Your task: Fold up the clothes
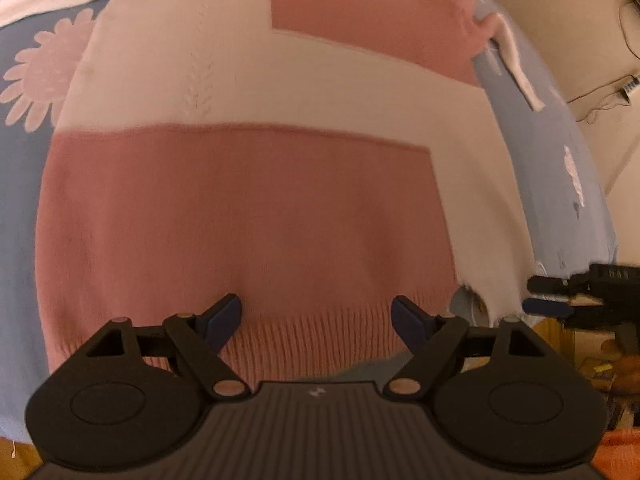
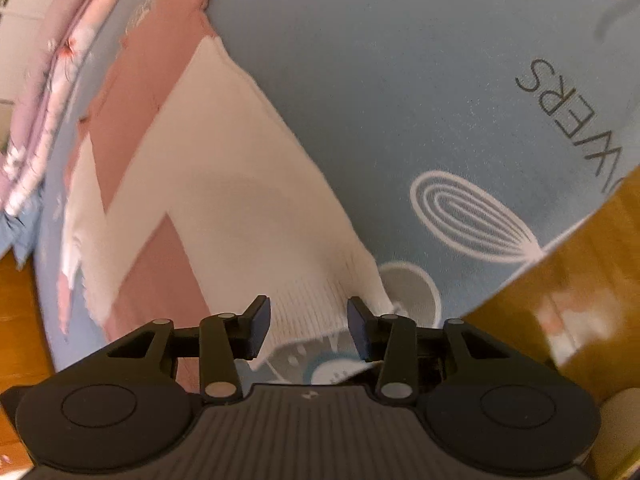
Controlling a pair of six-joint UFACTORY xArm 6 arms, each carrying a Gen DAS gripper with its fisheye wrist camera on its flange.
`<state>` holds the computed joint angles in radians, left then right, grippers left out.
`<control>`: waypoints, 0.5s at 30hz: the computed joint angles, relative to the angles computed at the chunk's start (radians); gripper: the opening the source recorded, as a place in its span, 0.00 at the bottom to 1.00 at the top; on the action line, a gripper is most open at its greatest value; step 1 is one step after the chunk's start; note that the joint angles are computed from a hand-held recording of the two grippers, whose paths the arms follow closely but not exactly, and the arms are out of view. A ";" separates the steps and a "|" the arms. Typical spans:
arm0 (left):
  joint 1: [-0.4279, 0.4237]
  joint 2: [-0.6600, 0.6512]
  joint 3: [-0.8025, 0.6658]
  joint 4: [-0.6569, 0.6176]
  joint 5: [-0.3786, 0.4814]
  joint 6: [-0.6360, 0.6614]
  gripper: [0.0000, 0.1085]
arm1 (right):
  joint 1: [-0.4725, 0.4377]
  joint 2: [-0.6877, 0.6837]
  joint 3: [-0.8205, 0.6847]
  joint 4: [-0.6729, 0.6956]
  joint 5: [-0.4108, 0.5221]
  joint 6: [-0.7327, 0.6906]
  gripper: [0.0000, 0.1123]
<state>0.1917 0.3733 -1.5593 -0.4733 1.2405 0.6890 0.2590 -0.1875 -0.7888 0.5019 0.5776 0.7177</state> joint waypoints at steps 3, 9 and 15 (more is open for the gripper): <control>0.012 -0.011 -0.008 0.031 0.068 0.012 0.78 | 0.017 0.052 -0.059 0.019 -0.011 -0.038 0.50; 0.032 -0.067 0.036 0.002 -0.032 0.049 0.78 | 0.072 0.181 -0.180 0.251 -0.032 -0.249 0.50; 0.012 -0.147 0.146 -0.037 -0.204 0.295 0.78 | 0.116 0.241 -0.215 0.366 0.039 -0.268 0.49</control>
